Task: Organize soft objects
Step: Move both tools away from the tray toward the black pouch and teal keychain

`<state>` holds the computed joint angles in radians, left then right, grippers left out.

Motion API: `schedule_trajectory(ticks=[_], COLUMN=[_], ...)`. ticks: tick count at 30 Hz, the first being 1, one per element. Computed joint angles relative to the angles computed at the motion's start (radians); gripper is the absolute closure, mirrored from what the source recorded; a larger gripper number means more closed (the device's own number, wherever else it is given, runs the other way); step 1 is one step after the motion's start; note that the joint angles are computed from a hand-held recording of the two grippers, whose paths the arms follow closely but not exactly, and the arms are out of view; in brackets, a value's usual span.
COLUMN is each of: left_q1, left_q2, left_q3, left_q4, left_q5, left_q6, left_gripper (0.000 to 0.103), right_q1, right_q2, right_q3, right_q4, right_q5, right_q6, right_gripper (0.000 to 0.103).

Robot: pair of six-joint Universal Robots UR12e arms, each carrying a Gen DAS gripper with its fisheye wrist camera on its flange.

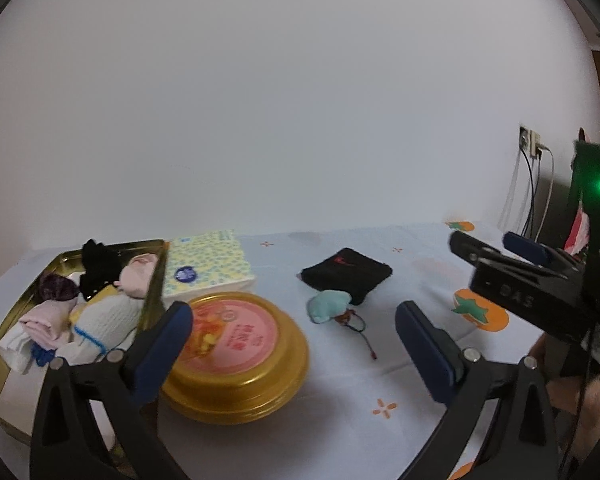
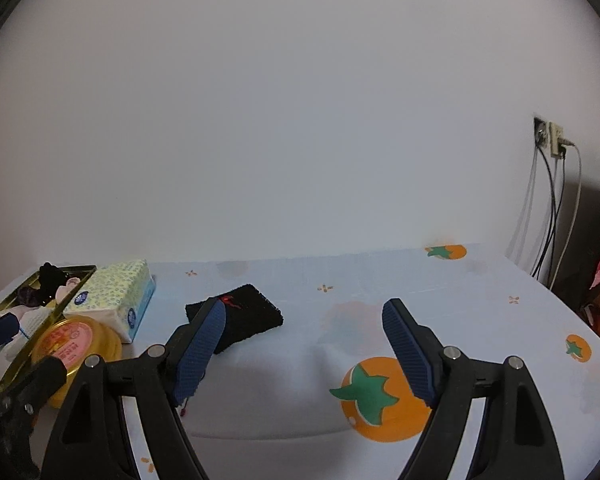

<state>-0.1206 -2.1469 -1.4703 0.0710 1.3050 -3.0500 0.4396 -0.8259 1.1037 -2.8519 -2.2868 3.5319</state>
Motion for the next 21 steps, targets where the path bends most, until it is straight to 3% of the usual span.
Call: schedule_trajectory(ticks=[11, 14, 16, 19, 21], left_q1=[-0.027, -0.043, -0.056, -0.061, -0.06], left_q2=[-0.024, -0.04, -0.056, -0.076, -0.09], left_q3=[0.051, 0.087, 0.125, 0.179, 0.219], left_q4=[-0.053, -0.082, -0.128, -0.215, -0.301], left_q5=[0.001, 0.016, 0.036, 0.037, 0.022], left_q6=[0.017, 0.052, 0.098, 0.095, 0.092], left_gripper=[0.0, 0.0, 0.001, 0.002, 0.011], right_q1=[-0.024, -0.027, -0.029, -0.035, -0.039], right_q2=[-0.02, -0.025, -0.03, -0.039, -0.044], right_q3=[0.027, 0.036, 0.046, 0.061, 0.066], right_q4=[0.007, -0.007, -0.013, -0.018, -0.007], right_q5=[0.054, 0.062, 0.061, 0.068, 0.077], right_q6=[0.06, 0.064, 0.081, 0.119, 0.142], right_gripper=[0.02, 0.02, 0.02, 0.02, 0.02])
